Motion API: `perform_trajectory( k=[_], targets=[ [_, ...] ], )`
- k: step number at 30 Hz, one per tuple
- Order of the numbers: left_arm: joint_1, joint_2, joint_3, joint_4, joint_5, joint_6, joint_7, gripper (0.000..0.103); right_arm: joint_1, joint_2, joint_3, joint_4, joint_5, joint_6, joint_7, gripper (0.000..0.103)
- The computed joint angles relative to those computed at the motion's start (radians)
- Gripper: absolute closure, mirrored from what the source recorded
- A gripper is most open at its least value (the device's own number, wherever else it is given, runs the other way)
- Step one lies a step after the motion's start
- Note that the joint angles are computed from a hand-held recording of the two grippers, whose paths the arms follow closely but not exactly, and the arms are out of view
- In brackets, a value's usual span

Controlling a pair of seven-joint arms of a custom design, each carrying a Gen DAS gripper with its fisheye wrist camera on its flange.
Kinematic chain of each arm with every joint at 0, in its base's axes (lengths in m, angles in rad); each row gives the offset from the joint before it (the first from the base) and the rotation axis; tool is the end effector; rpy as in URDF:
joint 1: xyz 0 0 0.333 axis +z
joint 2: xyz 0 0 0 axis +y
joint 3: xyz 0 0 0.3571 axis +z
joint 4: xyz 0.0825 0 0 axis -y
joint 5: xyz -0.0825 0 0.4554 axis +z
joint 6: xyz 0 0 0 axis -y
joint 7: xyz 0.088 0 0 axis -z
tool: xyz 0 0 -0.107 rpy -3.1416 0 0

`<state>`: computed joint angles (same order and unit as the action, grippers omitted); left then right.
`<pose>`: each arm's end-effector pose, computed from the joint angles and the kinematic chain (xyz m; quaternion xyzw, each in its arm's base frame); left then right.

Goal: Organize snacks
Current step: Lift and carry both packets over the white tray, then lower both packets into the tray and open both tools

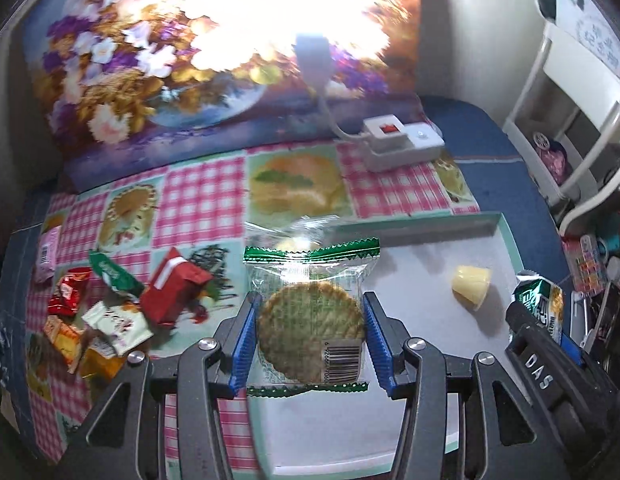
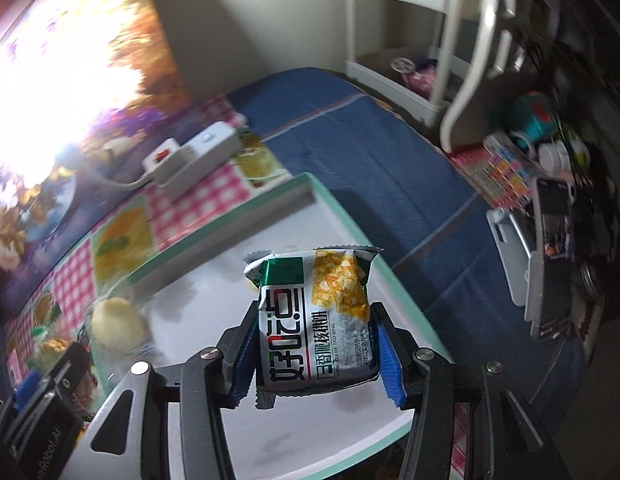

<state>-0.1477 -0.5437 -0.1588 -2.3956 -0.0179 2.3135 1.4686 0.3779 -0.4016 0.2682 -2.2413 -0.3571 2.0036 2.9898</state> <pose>0.4495 -0.1521 0.5741 -0.6194 0.7512 -0.1696 0.1528 0.4084 0.2980 0.5594 -0.4291 0.8739 -0.1943 0.1199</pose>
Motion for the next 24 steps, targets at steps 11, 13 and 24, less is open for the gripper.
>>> perform_trajectory(
  k=[11,13,24],
  targets=[
    [-0.021,0.033,-0.020,-0.008,0.006,-0.039,0.009,0.051,-0.004,-0.009,-0.025,-0.049,0.071,-0.033,-0.004,0.048],
    [-0.026,0.044,-0.016,-0.008,-0.002,-0.054,0.011,0.051,-0.001,-0.008,-0.037,-0.067,0.100,-0.009,-0.013,0.048],
    [-0.032,0.055,-0.023,-0.020,0.011,-0.070,0.014,0.051,-0.005,-0.007,-0.043,-0.093,0.145,0.038,-0.036,0.048]
  ],
)
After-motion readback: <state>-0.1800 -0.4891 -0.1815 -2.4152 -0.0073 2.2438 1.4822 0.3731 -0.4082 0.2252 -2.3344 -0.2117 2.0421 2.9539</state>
